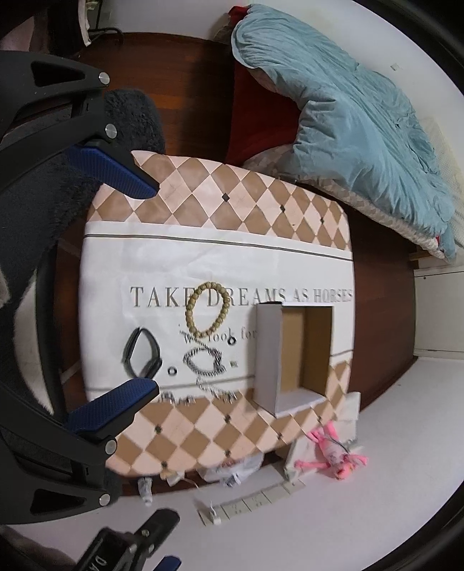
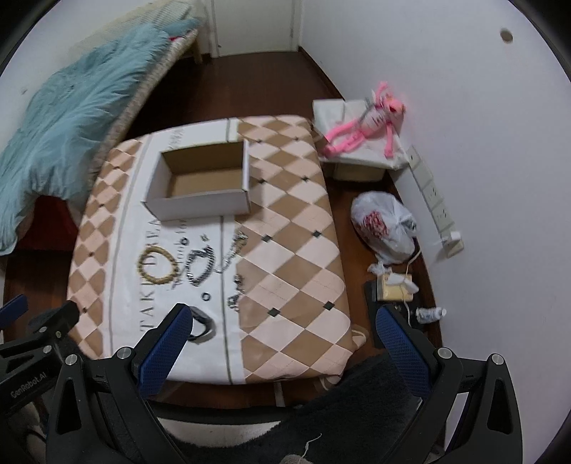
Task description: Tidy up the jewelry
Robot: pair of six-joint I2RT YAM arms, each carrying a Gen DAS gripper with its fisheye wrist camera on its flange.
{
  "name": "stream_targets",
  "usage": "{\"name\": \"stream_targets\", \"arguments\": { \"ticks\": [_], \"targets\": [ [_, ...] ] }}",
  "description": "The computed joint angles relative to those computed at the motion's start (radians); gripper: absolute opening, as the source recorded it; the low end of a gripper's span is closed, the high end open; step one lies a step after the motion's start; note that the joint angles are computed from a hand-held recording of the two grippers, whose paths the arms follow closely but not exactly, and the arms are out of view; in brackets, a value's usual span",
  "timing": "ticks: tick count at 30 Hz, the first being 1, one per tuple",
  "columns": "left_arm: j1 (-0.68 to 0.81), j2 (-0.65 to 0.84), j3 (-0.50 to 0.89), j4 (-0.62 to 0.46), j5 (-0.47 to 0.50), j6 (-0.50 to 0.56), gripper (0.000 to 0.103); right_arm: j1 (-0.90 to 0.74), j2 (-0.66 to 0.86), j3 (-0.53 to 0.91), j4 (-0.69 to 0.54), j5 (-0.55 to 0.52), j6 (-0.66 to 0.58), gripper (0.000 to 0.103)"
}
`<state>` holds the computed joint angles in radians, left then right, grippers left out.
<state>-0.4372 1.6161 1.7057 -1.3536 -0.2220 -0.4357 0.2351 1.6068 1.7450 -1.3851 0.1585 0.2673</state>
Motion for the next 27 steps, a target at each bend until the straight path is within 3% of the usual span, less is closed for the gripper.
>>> {"name": "stream_targets", "arguments": {
  "ticks": [3,5,9,15,20,26,27],
  "targets": [
    [0.010,0.020,-0.071,0.056,0.019,0.017,0.102,-0.034,-0.009,-0.138,0.105,-0.015,-0.010,0.102],
    [0.008,0.051,-0.112,0.092,0.033,0.026,0.102,-0.053,-0.013,-0.227,0.176,-0.033,-0.021,0.090],
    [0.009,0.113,-0.172,0.145,0.104,0.039,0.100,-0.084,-0.004,-0.381,0.299,-0.055,-0.029,0.079],
    [0.003,0.220,-0.231,0.216,0.171,0.042,0.077,-0.115,0.026,-0.497,0.402,-0.082,-0.027,0.078],
    [-0.004,0.255,-0.268,0.277,0.202,0.047,0.069,-0.128,0.044,-0.538,0.438,-0.090,-0.025,0.078],
    [-0.039,0.259,-0.285,0.325,0.195,0.083,0.040,-0.134,0.067,-0.547,0.447,-0.092,-0.030,0.078],
    [-0.045,0.253,-0.290,0.336,0.192,0.091,0.029,-0.136,0.070,-0.547,0.447,-0.093,-0.032,0.078]
  ]
}}
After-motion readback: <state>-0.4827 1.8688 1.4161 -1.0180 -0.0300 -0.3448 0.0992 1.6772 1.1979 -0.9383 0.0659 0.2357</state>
